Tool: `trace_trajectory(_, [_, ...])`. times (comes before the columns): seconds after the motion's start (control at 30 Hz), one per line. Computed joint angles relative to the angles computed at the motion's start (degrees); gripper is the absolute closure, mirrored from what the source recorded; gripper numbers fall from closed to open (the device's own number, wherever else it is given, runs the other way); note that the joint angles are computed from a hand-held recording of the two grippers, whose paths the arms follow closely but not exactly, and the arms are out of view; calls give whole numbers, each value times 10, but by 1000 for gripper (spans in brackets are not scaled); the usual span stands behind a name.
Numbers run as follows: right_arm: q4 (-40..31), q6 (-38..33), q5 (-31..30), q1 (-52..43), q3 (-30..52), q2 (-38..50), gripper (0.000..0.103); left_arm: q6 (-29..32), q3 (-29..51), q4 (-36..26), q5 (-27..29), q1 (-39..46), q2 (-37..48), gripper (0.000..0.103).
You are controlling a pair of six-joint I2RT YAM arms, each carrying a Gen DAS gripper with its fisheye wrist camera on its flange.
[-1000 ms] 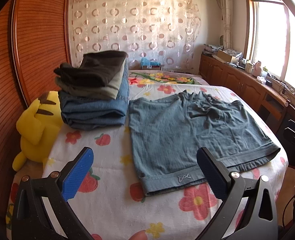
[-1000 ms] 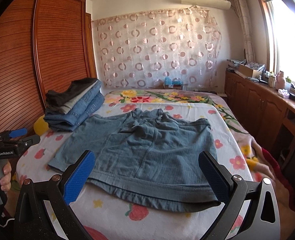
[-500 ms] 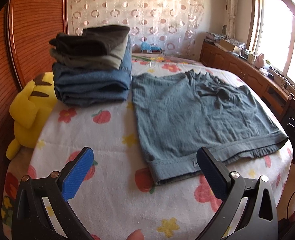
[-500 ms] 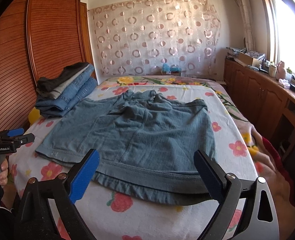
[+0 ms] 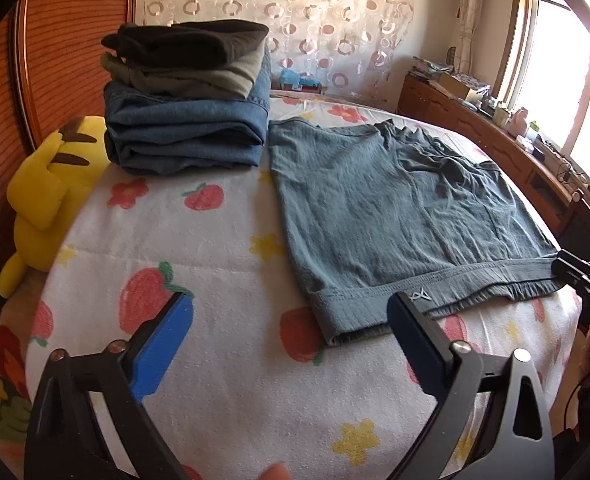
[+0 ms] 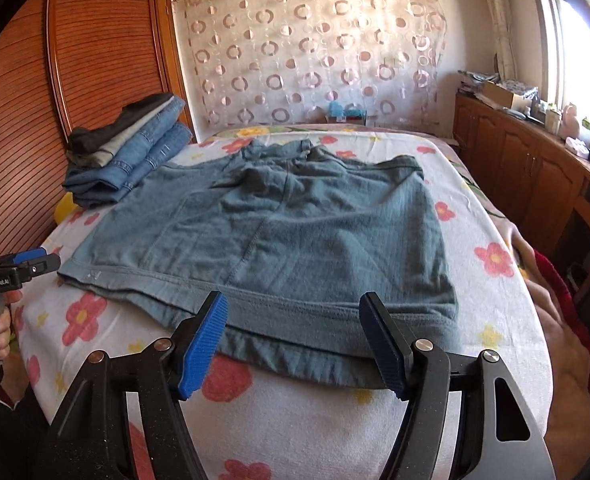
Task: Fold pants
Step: 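Move the left tool down toward the hem of one shorts leg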
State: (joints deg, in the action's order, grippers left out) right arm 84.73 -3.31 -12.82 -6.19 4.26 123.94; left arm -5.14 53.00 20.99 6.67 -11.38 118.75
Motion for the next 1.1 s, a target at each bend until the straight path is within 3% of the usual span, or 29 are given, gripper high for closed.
trace_trajectory(0.1, [9,-4,-3,-4,-11,4,33,-3,2,-1,17,0,2,17])
trace_trajectory(0.27, [12,-7,-6,-7,-19,3,33,-4,10,-7,39,-3,14,41])
trace_trajectory(0.43, [38,-7,-15,-19,-29,20,33,-2,13,-15,39,-5,16,46])
trace_trajectory(0.6, [23,-9,-19,-24,-18,13,33,5,10,-16,32,-6,13,57])
trace_trajectory(0.77, [-38,-4,8,-4,22,-11,33,21,-4,-1,48,-7,11,81])
trace_trajectory(0.93, [-53,-1,24,10,32,-12,33,22,-8,6,56,-4,8,92])
trace_trajectory(1.1, [-91,-15,6,-2,35,-37,33,5,-29,40,81,-1,-16,94])
